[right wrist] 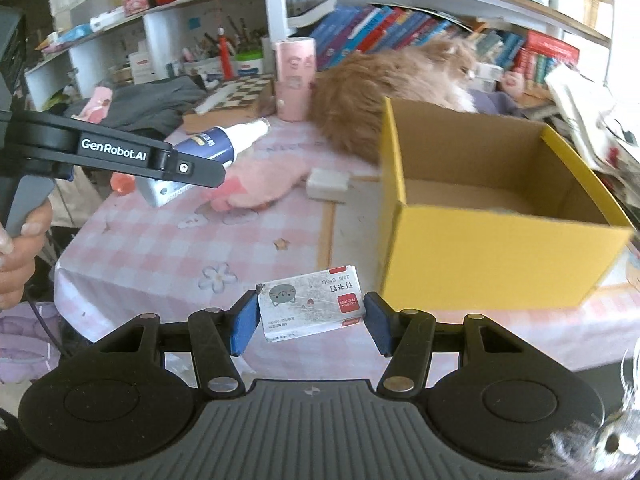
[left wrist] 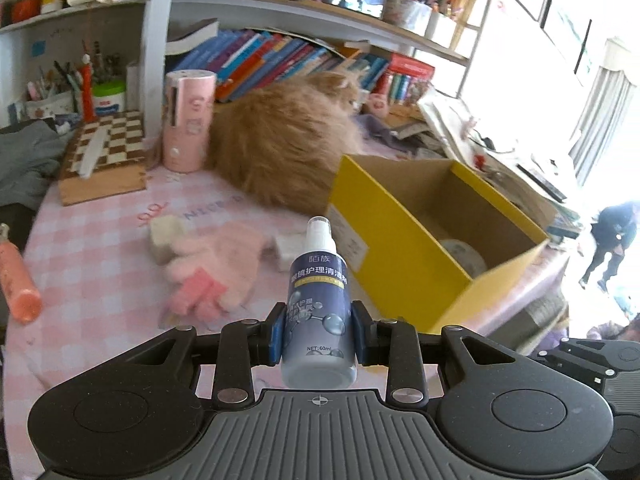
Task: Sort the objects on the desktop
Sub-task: 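Carry the spray bottle and card box toward the yellow box with both tools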
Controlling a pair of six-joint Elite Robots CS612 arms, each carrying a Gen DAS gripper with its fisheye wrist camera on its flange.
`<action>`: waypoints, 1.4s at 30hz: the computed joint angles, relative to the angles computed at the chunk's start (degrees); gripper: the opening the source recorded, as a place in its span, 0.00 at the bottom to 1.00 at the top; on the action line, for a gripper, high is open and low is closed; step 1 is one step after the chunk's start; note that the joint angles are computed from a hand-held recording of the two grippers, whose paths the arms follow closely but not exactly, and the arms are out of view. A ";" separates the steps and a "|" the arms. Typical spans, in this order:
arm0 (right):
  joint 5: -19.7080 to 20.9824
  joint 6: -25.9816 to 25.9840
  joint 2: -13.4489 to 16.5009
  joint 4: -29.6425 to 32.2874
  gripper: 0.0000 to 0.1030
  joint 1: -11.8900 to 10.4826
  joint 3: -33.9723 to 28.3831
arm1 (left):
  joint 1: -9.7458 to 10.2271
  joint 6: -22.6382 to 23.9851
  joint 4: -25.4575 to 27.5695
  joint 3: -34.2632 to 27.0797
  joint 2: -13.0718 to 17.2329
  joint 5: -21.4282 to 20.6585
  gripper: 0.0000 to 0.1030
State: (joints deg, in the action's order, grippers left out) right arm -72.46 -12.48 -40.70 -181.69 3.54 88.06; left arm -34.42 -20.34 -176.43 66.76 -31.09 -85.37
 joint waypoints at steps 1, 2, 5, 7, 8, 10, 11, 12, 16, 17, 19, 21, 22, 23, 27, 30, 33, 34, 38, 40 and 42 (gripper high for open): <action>-0.17 0.32 -0.32 -0.13 0.52 -0.15 0.61 | -0.17 0.01 -0.28 0.30 -0.12 -0.23 0.30; -0.29 0.63 -0.60 -0.30 0.52 -0.29 1.20 | -0.34 0.17 -0.52 0.65 -0.26 -0.52 0.30; -1.16 1.11 -1.16 -0.70 0.52 -0.43 2.52 | -0.82 0.75 -0.48 1.43 -0.61 -1.17 0.30; -1.73 1.72 -1.45 -0.82 0.52 -0.47 3.16 | -1.00 0.67 -0.33 1.93 -0.85 -1.68 0.30; -1.86 2.16 -1.59 -0.89 0.52 -0.53 3.46 | -1.09 0.65 -0.42 2.26 -1.00 -1.94 0.30; -2.33 2.89 -1.84 -1.37 0.52 -0.60 4.01 | -1.27 0.68 -0.69 2.97 -1.33 -2.21 0.30; -2.69 3.19 -1.95 -1.75 0.52 -0.62 4.27 | -1.36 0.74 -0.81 3.30 -1.47 -2.34 0.30; -2.99 3.47 -2.06 -2.08 0.52 -0.66 4.55 | -1.46 0.77 -0.86 3.60 -1.60 -2.43 0.30; -3.95 4.57 -2.56 -1.86 0.52 -0.79 5.52 | -1.78 0.86 -0.42 4.34 -1.93 -2.70 0.30; -4.12 4.85 -2.71 -1.77 0.52 -0.84 5.79 | -1.83 0.88 0.02 4.24 -1.89 -2.68 0.30; -4.45 5.47 -3.02 -1.75 0.52 -0.95 6.42 | -1.93 0.74 0.60 4.30 -1.90 -2.91 0.30; -4.92 5.95 -3.34 -2.06 0.52 -1.06 7.19 | -2.05 0.90 0.69 4.52 -1.96 -3.14 0.30; -5.14 6.20 -3.51 -2.21 0.52 -1.11 7.57 | -2.12 1.06 0.62 4.68 -2.01 -3.27 0.30; -5.31 6.37 -3.66 -2.35 0.52 -1.17 7.90 | -2.20 1.15 0.58 4.77 -2.04 -3.39 0.30; -6.13 6.87 -4.24 -3.06 0.52 -1.41 9.30 | -2.48 1.87 0.36 4.87 -2.04 -4.45 0.30; -6.94 7.70 -4.64 -3.70 0.52 -1.53 10.28 | -2.73 2.94 0.50 4.51 -1.87 -5.50 0.30; -7.68 8.91 -5.01 -4.36 0.52 -1.73 11.23 | -2.94 4.12 0.46 4.17 -1.72 -6.78 0.30; -7.91 9.23 -5.14 -4.52 0.52 -1.79 11.54 | -2.99 4.48 0.40 4.14 -1.71 -7.16 0.30; -8.96 10.23 -5.56 -4.93 0.52 -1.86 12.47 | -3.26 5.54 0.62 3.90 -1.64 -8.30 0.30; -9.50 10.91 -5.79 -5.33 0.52 -1.90 13.01 | -3.36 6.06 0.71 3.82 -1.63 -8.91 0.30; -10.04 11.70 -6.01 -5.79 0.52 -1.91 13.56 | -3.48 6.37 0.60 3.89 -1.67 -9.37 0.30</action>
State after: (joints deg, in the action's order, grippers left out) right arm -82.49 -0.78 -46.71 -187.48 1.62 101.62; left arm -37.90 -13.97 -175.83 70.65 -32.76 -94.74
